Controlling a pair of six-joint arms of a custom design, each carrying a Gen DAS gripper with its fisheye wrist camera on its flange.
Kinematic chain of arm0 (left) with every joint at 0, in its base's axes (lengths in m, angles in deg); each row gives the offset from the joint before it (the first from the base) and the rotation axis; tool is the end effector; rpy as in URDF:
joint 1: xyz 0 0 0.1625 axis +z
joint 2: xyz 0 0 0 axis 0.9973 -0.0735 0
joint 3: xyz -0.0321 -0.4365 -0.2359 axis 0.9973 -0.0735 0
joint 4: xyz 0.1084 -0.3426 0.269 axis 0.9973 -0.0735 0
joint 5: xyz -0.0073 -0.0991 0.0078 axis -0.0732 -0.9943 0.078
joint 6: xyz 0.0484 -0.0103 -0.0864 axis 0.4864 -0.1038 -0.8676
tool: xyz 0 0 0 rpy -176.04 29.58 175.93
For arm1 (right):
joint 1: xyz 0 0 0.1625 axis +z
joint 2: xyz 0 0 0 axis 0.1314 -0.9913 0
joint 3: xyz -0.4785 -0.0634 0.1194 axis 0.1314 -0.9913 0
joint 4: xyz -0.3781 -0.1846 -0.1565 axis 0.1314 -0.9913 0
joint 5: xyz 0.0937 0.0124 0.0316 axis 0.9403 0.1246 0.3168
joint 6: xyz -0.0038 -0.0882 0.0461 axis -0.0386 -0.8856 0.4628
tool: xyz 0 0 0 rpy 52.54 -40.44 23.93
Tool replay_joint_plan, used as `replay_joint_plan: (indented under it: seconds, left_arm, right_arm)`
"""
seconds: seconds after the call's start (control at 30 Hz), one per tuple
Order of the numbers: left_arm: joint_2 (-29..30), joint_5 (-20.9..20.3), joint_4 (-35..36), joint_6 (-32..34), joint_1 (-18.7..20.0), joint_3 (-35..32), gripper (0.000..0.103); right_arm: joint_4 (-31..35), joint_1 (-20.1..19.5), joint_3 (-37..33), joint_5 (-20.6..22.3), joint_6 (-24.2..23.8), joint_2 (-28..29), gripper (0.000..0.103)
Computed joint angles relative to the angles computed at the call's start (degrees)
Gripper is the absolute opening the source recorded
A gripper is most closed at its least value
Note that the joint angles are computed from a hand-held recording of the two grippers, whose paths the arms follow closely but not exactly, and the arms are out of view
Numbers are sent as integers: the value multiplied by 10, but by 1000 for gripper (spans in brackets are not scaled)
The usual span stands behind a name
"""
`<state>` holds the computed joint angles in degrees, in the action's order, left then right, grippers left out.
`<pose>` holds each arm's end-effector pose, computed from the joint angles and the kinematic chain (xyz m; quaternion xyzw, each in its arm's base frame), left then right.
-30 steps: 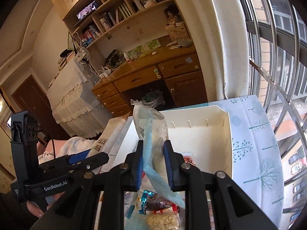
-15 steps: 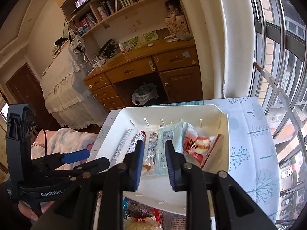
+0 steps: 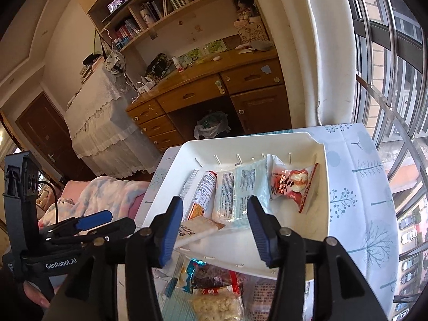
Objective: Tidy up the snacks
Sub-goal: 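Withdraw both tools from the basket toward the snacks on the cloth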
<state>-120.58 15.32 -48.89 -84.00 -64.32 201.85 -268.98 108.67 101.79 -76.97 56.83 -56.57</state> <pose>-0.2531 -0.3182 0.2613 -0.0132 0.9017 -0.3011 0.3099 0.3012 -0.3726 0.1937 0.2473 -0.9344 0.2365 0.0994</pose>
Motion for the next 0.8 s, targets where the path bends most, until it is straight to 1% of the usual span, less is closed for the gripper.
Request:
replay_joint_plan:
  seconds: [0.1, 0.2, 0.33, 0.43, 0.57, 0.63, 0.7, 0.8]
  left_arm:
    - [-19, -7, 66, -69, -27, 0, 78]
    - [-38, -23, 132, -138, -53, 1, 78]
    - [-61, -55, 189, -209, -80, 8, 78]
    - [-79, -82, 224, -250, -102, 15, 78]
    - [-109, -119, 257, -288, -129, 30, 78]
    - [-125, -140, 267, -299, -137, 38, 78]
    - [-142, -158, 275, -298, -140, 45, 78]
    - [-162, -185, 284, -278, -137, 52, 78]
  right_arm:
    - [7, 3, 7, 7, 0, -4, 51]
    - [15, 8, 15, 10, 1, -6, 51]
    - [27, 14, 29, 14, 5, -11, 53]
    - [38, 21, 39, 9, 11, -12, 55]
    - [54, 38, 48, -9, 25, -13, 56]
    - [59, 46, 53, -17, 36, -14, 58]
    - [60, 53, 59, -27, 49, -14, 62]
    - [57, 66, 70, -45, 86, -12, 67]
